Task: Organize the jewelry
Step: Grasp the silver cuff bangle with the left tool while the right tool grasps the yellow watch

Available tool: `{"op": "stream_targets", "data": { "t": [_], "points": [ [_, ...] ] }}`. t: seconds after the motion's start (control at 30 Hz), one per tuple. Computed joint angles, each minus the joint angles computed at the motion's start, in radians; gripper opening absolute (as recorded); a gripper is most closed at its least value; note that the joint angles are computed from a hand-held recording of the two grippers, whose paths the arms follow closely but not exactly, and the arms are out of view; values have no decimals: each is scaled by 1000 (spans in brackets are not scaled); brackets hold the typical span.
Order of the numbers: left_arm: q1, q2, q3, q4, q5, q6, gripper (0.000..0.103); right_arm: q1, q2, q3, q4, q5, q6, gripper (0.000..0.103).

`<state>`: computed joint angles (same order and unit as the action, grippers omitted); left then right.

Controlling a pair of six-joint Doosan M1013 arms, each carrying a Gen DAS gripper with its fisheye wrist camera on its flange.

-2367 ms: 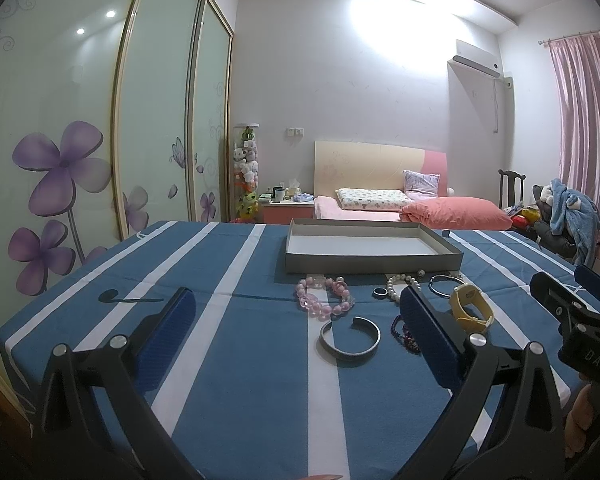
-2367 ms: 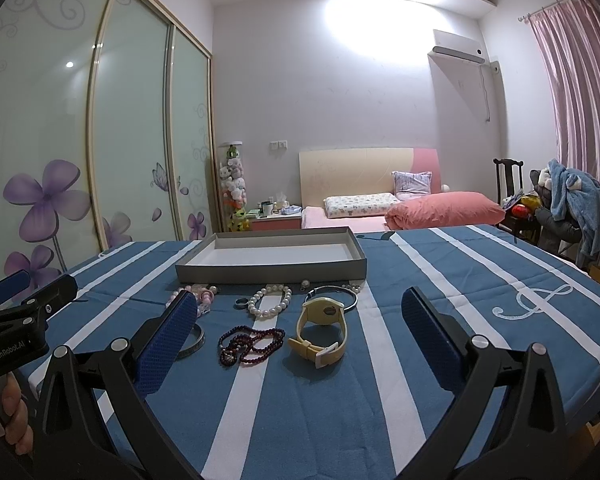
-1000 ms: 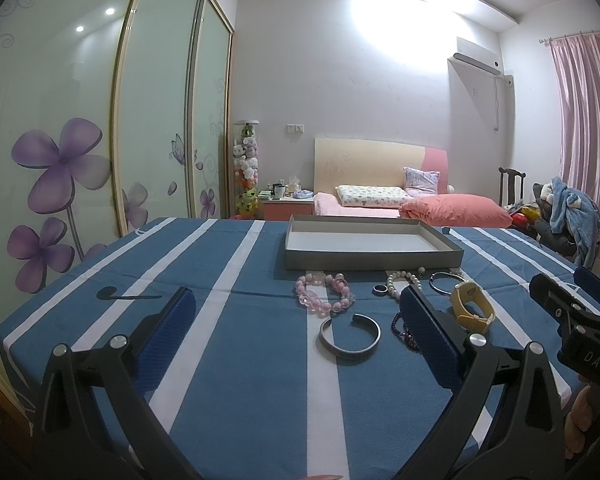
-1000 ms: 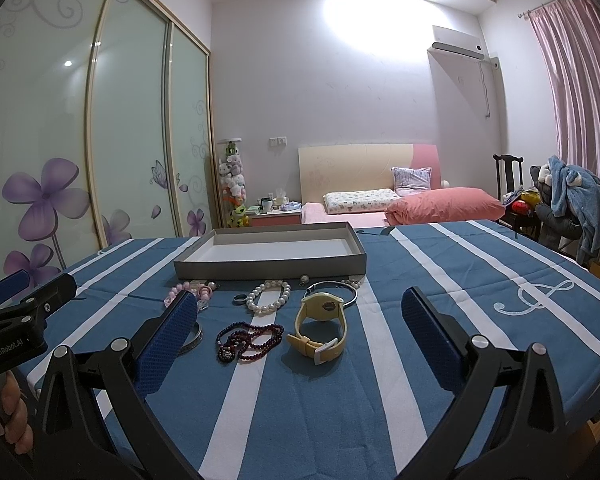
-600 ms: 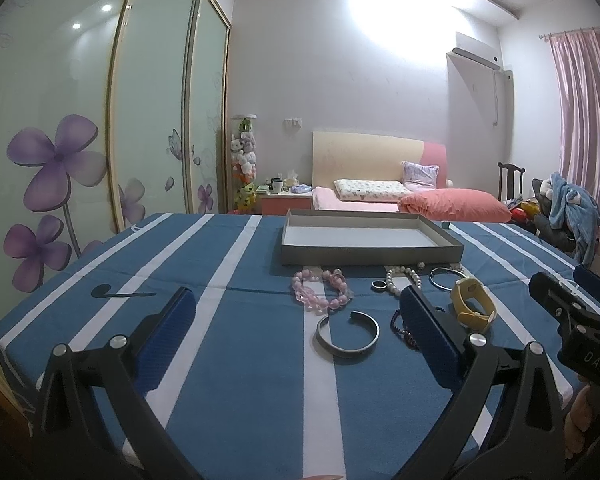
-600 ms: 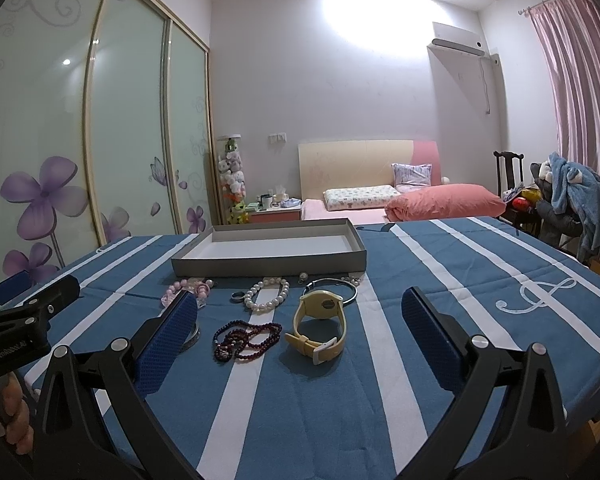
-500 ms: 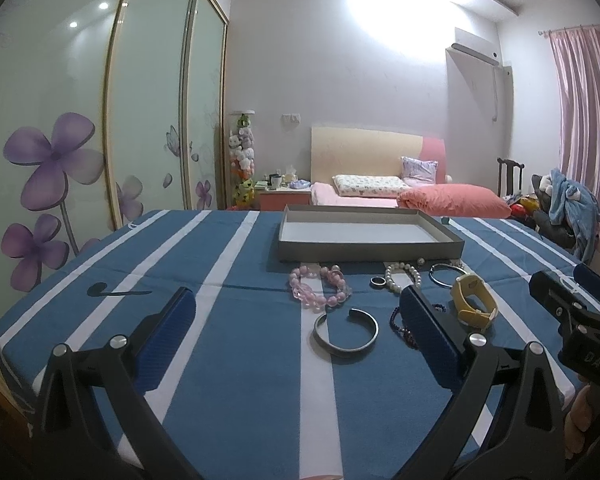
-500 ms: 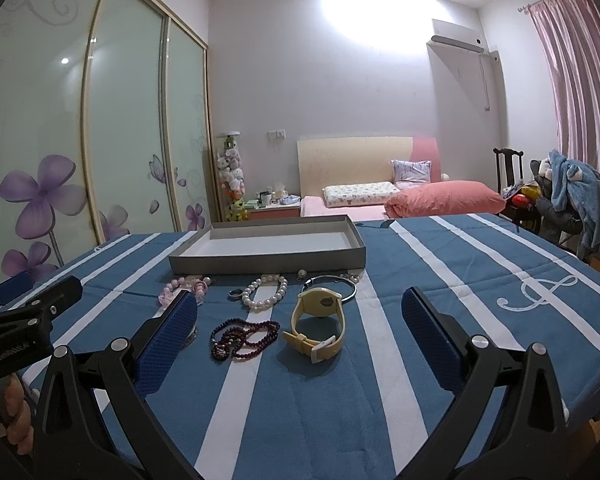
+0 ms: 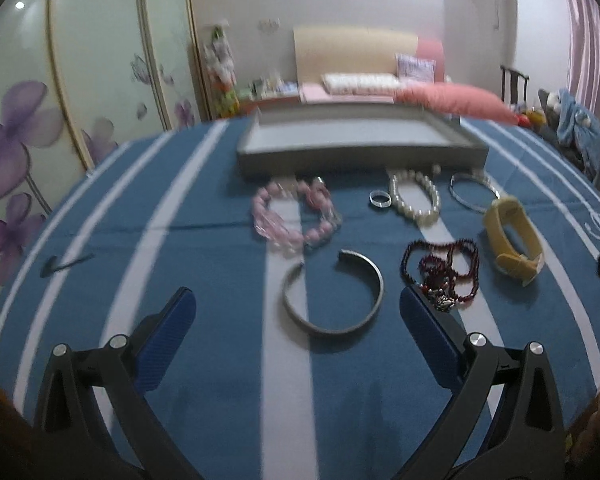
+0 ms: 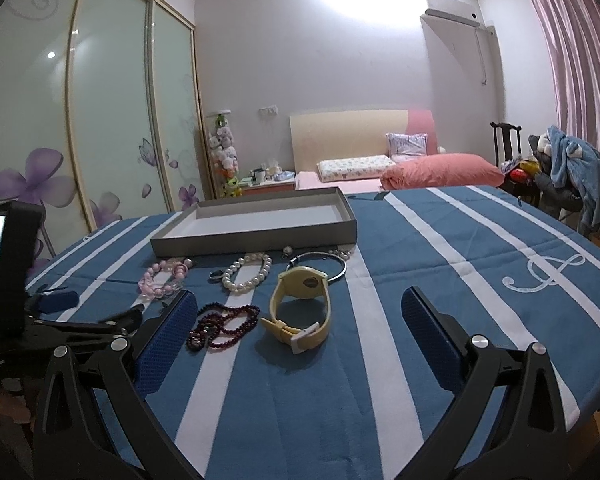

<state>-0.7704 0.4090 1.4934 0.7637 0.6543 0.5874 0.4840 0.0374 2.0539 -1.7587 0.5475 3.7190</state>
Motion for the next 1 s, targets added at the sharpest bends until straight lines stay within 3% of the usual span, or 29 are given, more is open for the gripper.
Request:
{"op": "stream_targets", "data": {
  "t": [0.33,0.43,0.53,0.67,0.87,1.0],
  "points": [
    [18,81,-124,-191,134,192,99,-26,5,-21,108,-58,-101,101],
    [27,84,-131,-224,134,207,99,-32,11,-32,149,-70,-140,101],
    [38,82,-129,-263,113,224,90,-40,14,-42,194,-85,-183,101],
    [48,80,-130,-274,90,217,65,-51,19,-62,293,-105,-286,98],
    [71,71,-117,-257,92,180,65,-73,44,-113,548,-141,-561,83],
    [86,63,-106,-241,98,151,65,-83,70,-163,776,-116,-797,78]
  ]
}}
